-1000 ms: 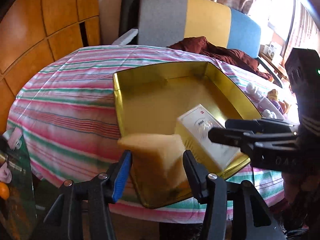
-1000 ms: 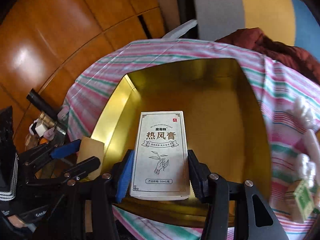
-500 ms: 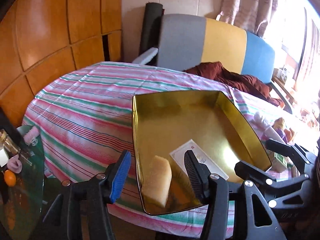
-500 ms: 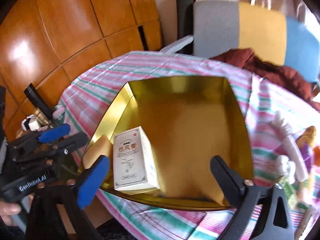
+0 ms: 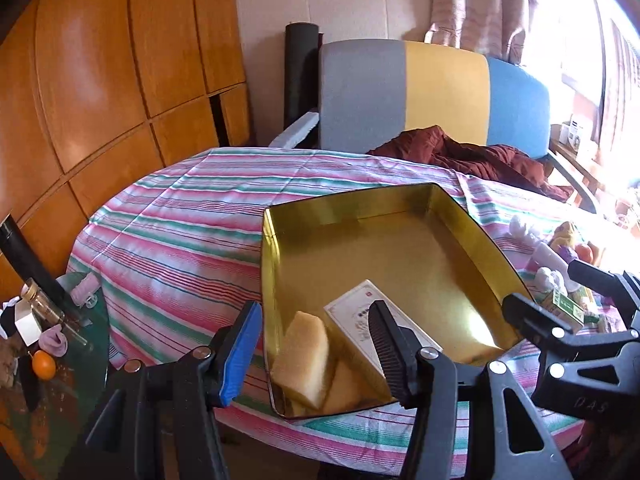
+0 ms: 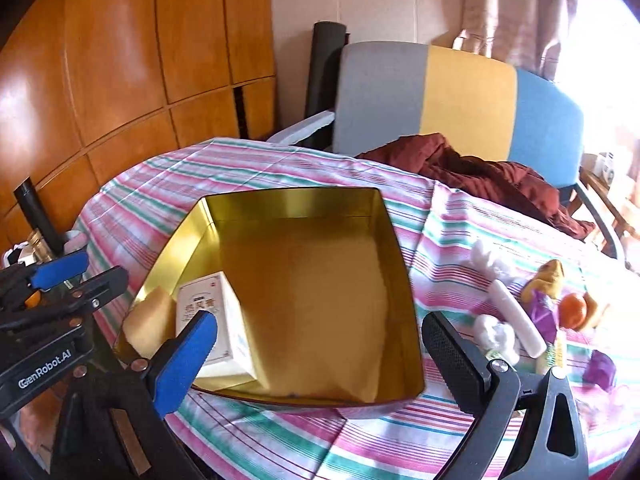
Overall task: Organize objects
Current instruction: 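Withdraw both tools from the tray back toward the items on the table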
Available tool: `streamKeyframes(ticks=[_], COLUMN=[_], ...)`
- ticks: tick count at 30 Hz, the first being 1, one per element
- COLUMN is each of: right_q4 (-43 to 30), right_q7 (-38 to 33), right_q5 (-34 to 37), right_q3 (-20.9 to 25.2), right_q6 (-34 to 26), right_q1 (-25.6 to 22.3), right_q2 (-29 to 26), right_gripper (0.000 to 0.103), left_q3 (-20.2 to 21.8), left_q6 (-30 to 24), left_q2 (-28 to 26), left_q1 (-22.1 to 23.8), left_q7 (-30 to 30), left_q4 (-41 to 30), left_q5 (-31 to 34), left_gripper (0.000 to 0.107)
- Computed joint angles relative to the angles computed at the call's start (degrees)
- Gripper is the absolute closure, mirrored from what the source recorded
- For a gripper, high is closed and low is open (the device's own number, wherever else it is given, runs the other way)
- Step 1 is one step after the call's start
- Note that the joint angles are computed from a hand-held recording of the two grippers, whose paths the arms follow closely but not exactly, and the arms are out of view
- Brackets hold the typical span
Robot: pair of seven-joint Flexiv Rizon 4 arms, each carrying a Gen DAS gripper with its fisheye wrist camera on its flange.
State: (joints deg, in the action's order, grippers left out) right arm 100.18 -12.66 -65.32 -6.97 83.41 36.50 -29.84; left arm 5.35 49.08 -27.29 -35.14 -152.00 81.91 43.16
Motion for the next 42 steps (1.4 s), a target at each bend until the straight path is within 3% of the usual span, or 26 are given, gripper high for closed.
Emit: streamKeyframes(ticks=[4,14,25,32,42], right_q4=[1.8,3.6,4.0,6.4,15.3], right_q7=[3.5,12.4,14.7,15.6,17.6], right_q5=[-2.9,-12.6,-15.5,-15.3,-11.1], right_q3=[-1.3,0.6,5.2,5.9,7.3], right_q6=[0.1,-1.8,-5.2,-7.2,-12.9], right_q1=[-0.3,-4.4,-9.5,-11.6,-18.0], right_q2=[1.5,3.7,4.4,6.0,13.2], right_gripper=[0.000,0.000,0.000,0.000,0.000], left_q3=[-0.6,-0.8,-0.8,-2.4,-4.1], left_q6=[0.4,2.0,4.4,8.9,13.1], left_q2=[-0.6,-2.0,-4.3,-7.0,-11.7], left_q1=[0.0,-0.5,-0.8,0.5,0.1], left_q7=[1.7,4.8,10.0,17.6,31.3], left_q4=[-0.6,-1.9,-3.8,-5.4,-8.6], left_q5=[-0.6,-2.6,-6.6,-12.3,-22.6], left_gripper=[0.051,0.051,0.051,0.051,0.049])
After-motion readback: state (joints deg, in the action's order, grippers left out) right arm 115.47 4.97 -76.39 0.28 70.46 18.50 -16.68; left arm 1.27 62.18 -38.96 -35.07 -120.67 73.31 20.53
